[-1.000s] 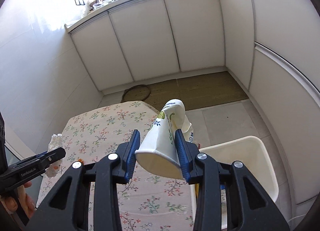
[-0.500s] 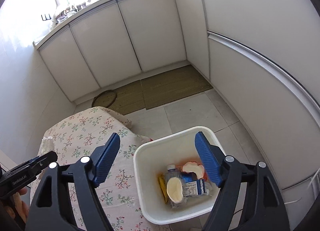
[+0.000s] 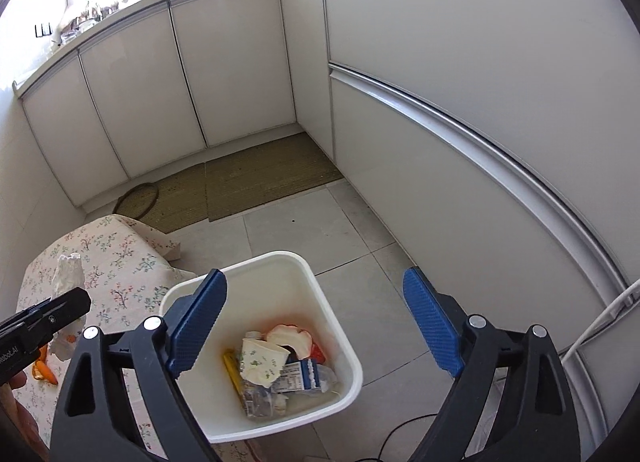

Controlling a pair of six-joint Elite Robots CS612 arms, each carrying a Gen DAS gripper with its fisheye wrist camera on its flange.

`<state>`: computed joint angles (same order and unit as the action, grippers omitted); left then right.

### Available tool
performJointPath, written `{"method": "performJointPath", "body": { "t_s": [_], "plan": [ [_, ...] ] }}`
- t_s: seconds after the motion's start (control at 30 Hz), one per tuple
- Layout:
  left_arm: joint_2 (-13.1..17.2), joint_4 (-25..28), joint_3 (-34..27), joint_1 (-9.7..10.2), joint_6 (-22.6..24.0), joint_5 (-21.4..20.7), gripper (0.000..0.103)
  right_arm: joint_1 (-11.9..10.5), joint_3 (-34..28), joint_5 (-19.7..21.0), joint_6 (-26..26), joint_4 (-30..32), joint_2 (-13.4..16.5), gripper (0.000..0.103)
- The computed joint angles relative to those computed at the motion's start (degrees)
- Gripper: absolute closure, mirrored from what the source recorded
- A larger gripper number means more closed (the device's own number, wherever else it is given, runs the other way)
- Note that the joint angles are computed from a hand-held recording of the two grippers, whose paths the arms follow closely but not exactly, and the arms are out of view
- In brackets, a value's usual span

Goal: Collect trash
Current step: 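Lower the white tissue into the white bin and open the left tool, then move both tools back over the table to the orange peels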

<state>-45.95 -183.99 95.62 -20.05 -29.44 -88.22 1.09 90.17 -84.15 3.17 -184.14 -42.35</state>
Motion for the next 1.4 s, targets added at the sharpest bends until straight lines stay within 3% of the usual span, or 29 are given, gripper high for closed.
{"method": "performJointPath", "body": {
  "t_s": [0.23,0.27,0.37,0.5,0.63,0.77,1.07,1.4],
  "plan": [
    [2.25,-0.19,-2.31,-0.07,-0.37,-1.95,0.065,-0.22,0.10,-3.24,-0.07,0.46,0.31,0.015],
    [2.52,-0.34,-2.56,-0.12,-0.15,-1.96,0.062,-0.25,0.07,-3.62,-0.08,0.38,0.38,0.016],
    [2.86,-0.56,-2.83,-0.27,0.03,-1.58,0.039,-0.10,0.16,-5.13,-0.15,-0.53,0.53,0.015],
    [2.55,0.07,-2.53,-0.94,0.83,2.07,0.037,0.52,0.34,-6.83,-0.87,-2.46,0.62,0.015],
    [1.51,1.66,-1.49,-2.19,1.86,9.73,0.034,1.54,0.57,-9.23,-2.23,-5.90,0.77,0.009],
    [0.54,2.33,-0.36,-2.77,2.00,14.43,0.026,2.65,0.83,-11.53,-4.64,-9.31,0.96,0.007],
    [-1.58,1.35,2.81,-2.87,1.45,20.40,0.014,4.68,0.41,-13.07,-7.72,-11.44,1.28,0.007],
    [-3.73,1.46,6.00,-1.15,-1.74,22.62,0.009,7.19,-0.58,-12.02,-8.86,-11.57,1.46,0.007]
  ]
}}
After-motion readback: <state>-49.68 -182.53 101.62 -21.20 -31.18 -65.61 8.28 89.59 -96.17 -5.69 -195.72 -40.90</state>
